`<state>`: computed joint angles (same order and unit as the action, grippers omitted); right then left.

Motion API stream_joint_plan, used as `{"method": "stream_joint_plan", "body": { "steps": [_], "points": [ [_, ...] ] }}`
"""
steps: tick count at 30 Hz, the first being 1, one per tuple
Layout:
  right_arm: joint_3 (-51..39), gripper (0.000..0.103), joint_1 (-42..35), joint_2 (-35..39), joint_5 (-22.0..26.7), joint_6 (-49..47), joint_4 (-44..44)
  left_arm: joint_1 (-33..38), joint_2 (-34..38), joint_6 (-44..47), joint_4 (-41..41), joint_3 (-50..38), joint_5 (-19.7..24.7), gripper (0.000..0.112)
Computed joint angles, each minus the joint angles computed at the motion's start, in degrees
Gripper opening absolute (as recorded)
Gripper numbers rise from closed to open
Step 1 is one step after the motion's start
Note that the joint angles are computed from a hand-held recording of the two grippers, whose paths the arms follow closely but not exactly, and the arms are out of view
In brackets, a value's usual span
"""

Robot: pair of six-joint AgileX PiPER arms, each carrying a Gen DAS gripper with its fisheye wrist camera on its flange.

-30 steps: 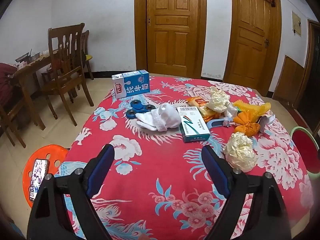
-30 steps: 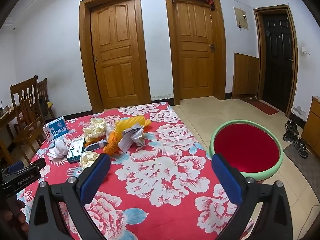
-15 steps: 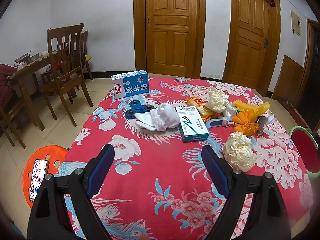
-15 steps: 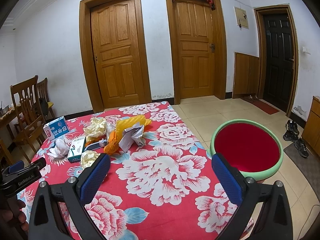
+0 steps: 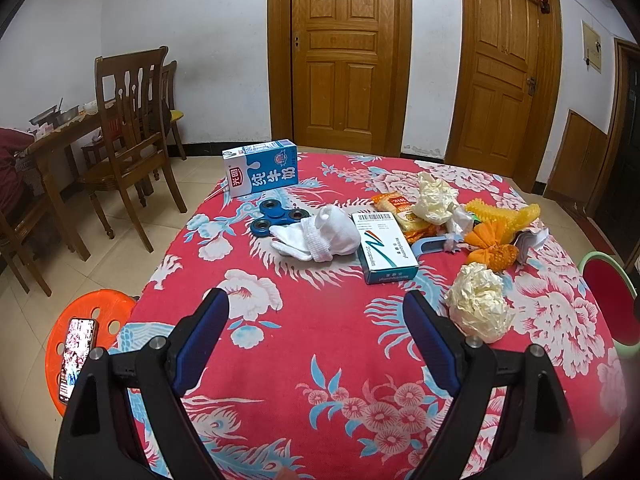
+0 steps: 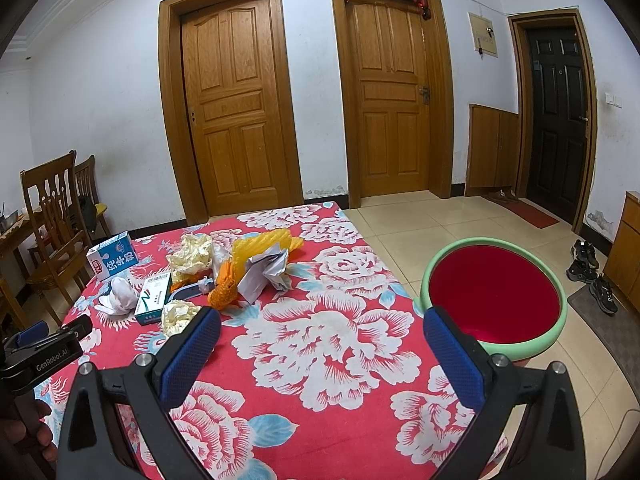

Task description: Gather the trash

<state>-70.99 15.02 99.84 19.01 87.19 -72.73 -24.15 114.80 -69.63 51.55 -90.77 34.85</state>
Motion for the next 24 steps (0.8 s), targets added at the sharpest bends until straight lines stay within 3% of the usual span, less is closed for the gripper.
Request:
{"method": "stream_joint_plan", "body": {
  "steps": [24],
  "points": [
    [-0.22, 0.103, 0.04, 0.21, 0.07, -0.65, 0.64, 0.02, 0.11, 0.21, -0.22, -0.14, 0.01, 0.089]
  ]
}}
